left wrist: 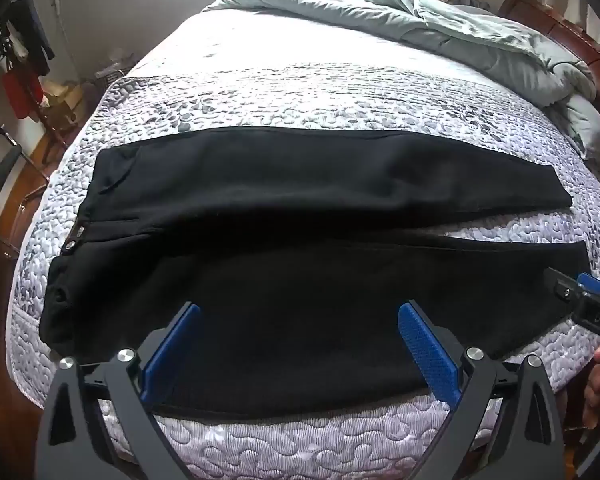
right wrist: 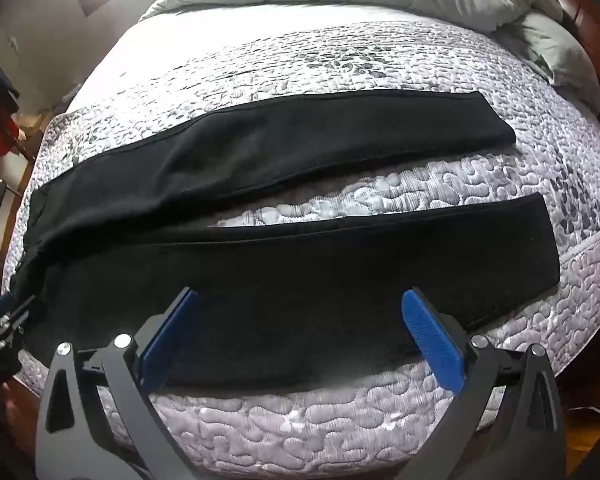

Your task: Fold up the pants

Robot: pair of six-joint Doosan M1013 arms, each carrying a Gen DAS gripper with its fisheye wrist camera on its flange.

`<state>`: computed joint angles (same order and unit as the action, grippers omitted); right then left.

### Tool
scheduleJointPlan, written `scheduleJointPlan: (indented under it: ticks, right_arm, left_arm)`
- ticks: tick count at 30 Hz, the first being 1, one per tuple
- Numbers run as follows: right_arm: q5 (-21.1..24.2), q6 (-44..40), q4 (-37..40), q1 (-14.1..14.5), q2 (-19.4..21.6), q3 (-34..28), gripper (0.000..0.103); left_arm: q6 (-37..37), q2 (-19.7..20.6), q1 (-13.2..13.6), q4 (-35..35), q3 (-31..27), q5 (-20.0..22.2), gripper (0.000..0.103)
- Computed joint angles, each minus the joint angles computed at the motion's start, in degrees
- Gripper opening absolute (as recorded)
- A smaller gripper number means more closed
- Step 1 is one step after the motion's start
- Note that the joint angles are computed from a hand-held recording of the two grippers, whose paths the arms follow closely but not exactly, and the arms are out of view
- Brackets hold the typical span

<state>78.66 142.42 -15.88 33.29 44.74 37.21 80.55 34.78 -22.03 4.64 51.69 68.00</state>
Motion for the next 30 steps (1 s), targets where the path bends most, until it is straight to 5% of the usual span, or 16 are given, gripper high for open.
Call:
scheduleJointPlan:
  ticks: [30]
  right_arm:
    - [-0.88,-1.61,0.38,0.11,0.12,-0.77,0.100]
  left_arm:
    - [-0.04,0.62,-0.09,-0.05,-0.88,-1.20,0.099]
